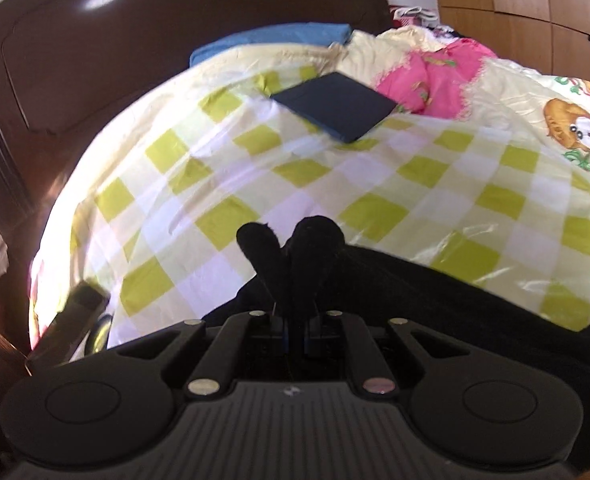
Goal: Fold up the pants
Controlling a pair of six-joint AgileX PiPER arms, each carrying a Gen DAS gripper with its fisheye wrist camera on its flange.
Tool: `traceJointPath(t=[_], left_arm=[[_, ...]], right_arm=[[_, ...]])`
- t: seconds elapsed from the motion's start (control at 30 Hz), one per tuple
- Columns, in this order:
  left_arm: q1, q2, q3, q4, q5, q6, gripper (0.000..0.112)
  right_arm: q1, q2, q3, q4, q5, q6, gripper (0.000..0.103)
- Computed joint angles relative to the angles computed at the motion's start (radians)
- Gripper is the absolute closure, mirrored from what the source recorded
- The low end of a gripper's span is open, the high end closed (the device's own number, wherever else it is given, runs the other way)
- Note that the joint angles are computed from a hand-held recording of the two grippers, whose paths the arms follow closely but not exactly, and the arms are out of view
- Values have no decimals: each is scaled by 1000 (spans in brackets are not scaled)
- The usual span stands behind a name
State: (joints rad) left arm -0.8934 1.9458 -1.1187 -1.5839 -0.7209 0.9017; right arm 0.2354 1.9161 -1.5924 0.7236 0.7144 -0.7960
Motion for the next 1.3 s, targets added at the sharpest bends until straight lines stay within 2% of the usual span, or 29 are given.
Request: traceJointPath(t=[0.07, 0.13, 0.27, 0.43, 0.57, 0.63, 0.7, 0.87, 0.93, 1.0, 1.1, 1.13, 1.23, 1.3], left_arm=[[-11, -7, 22, 23, -7, -40, 34], [-17, -11, 31, 28, -13, -54, 34], [-31, -12, 51, 30, -39, -59, 34], [-62, -17, 45, -21, -84, -27, 34], [-48, -28, 37, -56, -45, 19, 34], [-24, -30, 37, -46, -12, 23, 34], [-16, -31, 41, -32, 2, -1, 34], [-5, -16, 35, 0, 4, -23, 34], [-39, -15, 48, 2, -37, -14, 34], [-57, -22, 67, 15, -52, -67, 34], [-83, -75, 114, -9, -69, -76, 34], [-94, -97, 130, -21, -73, -74, 34], [-139, -181, 182, -64, -113, -63, 34], [-166, -222, 190, -102, -162, -11, 34]], right_arm=[[41, 8, 10, -47, -48, 12, 95], [51, 19, 14, -42, -34, -11, 91], [52, 56, -12, -43, 23, -1, 91], [62, 47, 5, -7, 11, -81, 93], [27, -18, 81, 173, -16, -238, 94], [16, -13, 49, 206, 12, -237, 94], [34, -4, 34, 204, 4, -258, 94], [93, 45, 34, 90, 15, -278, 94], [87, 65, 7, 56, 55, -248, 89], [60, 69, -33, 52, 140, -220, 86], [-27, 25, -27, 133, 285, -251, 76], [-69, -8, -1, 165, 324, -276, 69], [-217, -107, 93, 243, 395, -357, 63], [-328, -170, 155, 243, 372, -367, 62]])
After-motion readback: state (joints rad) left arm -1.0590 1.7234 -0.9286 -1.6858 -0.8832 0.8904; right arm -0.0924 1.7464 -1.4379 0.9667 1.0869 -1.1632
